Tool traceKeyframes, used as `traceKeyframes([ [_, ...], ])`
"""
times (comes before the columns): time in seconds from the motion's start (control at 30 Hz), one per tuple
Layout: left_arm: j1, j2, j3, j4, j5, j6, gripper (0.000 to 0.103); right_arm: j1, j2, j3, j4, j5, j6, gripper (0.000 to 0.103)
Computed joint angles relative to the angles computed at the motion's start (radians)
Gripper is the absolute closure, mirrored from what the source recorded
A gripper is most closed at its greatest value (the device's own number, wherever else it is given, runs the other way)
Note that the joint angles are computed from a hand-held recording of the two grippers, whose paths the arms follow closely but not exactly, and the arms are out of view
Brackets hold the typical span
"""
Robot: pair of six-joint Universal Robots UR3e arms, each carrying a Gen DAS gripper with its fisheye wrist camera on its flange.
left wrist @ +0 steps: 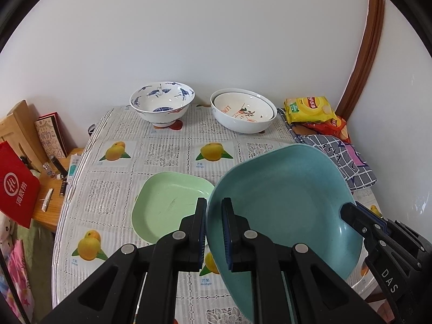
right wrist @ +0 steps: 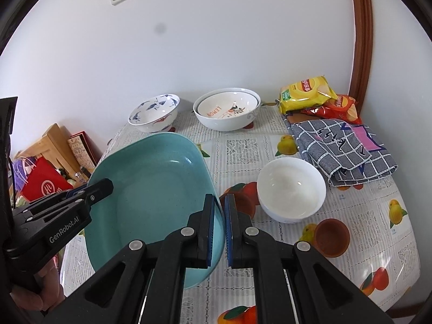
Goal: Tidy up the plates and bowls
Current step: 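Carry the blue plate with both grippers over the green plate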
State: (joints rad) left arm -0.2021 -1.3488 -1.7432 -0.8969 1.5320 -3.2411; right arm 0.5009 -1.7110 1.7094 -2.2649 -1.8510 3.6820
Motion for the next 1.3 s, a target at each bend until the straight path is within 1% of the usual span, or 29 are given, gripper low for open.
traceKeyframes([
  [0.43, 0.041, 0.057, -0.031, -0.020, -0.007, 0.018, 0.092, 0.047, 0.038, -0.041, 0.002, -0.019, 0.015, 0.095],
  [0.93, 0.097, 0.088, -0.053, -0.035, -0.017, 0.045, 0.092, 0.061, 0.092, -0.059, -0.046, 0.002, 0.016, 0.095],
  [1.3, 0.124, 0.079, -0.067, -0.025, -0.025, 0.066, 0.092, 0.048, 0.122, -0.059, -0.073, 0.022, 0.011, 0.095],
])
